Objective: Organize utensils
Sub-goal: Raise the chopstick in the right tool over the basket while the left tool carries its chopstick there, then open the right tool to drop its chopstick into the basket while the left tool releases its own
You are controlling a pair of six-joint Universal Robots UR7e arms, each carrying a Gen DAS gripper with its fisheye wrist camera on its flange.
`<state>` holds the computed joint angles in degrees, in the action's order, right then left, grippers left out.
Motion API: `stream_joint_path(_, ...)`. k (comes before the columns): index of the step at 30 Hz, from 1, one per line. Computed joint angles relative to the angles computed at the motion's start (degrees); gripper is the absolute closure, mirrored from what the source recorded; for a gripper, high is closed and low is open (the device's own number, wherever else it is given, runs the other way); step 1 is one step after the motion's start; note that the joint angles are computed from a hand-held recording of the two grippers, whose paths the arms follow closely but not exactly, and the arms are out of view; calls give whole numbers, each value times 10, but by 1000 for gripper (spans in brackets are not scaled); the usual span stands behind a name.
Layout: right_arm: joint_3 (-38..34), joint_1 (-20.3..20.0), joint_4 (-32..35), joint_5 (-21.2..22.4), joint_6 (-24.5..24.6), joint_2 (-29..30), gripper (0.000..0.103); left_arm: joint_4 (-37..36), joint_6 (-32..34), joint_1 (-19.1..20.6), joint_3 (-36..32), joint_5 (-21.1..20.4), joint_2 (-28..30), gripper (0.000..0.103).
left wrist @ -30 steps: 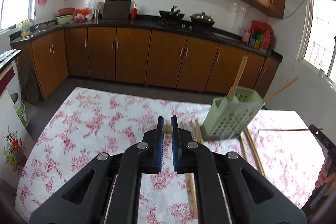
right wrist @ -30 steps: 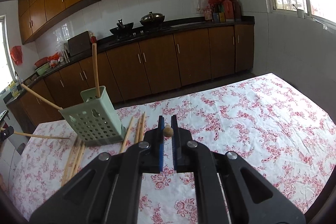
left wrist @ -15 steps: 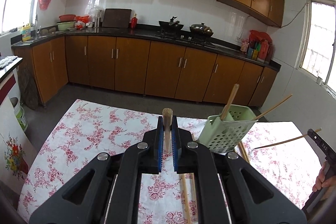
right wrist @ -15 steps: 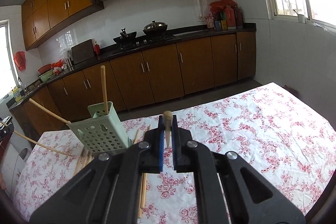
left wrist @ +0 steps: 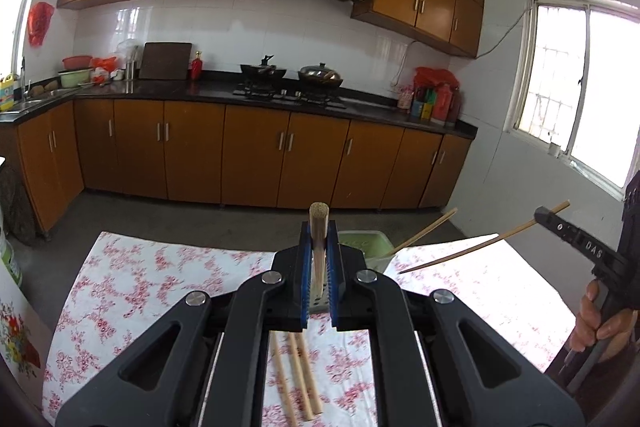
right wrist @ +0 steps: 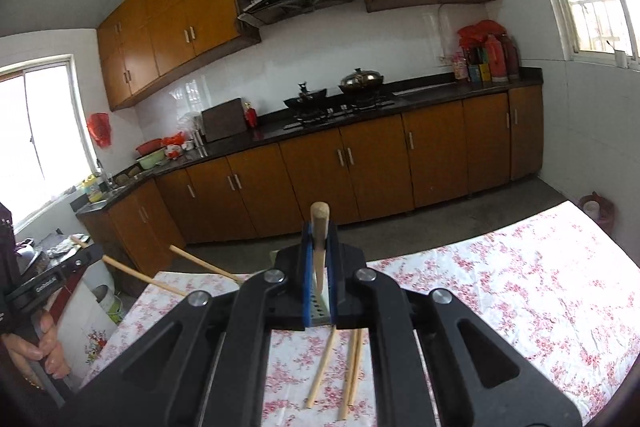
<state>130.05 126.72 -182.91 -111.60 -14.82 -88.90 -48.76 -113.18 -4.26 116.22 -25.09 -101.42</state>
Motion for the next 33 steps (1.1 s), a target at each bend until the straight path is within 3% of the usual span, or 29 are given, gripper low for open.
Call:
stream_joint_path(8, -26, 10, -19, 25, 8, 30, 96, -7, -22, 40, -27, 76, 33, 96)
stream_joint_path(14, -51, 9, -28, 11, 2, 74, 96, 136, -179, 72, -75, 127, 79, 96)
stream_joint_path(15, -55, 7, -24, 9, 2, 81, 96, 133, -180, 78, -75, 131, 81, 96)
stream_joint_path(25, -71, -13, -12, 2, 12, 134, 96, -128, 37, 128, -1, 113, 51, 96)
stream_joint_path(30, -72, -17, -23, -2, 12, 147, 93, -218, 114, 141, 22, 97, 46, 96)
stream_joint_path(33, -66, -17, -37, -4, 9, 145, 89, -239, 128, 138, 27, 95, 40, 95)
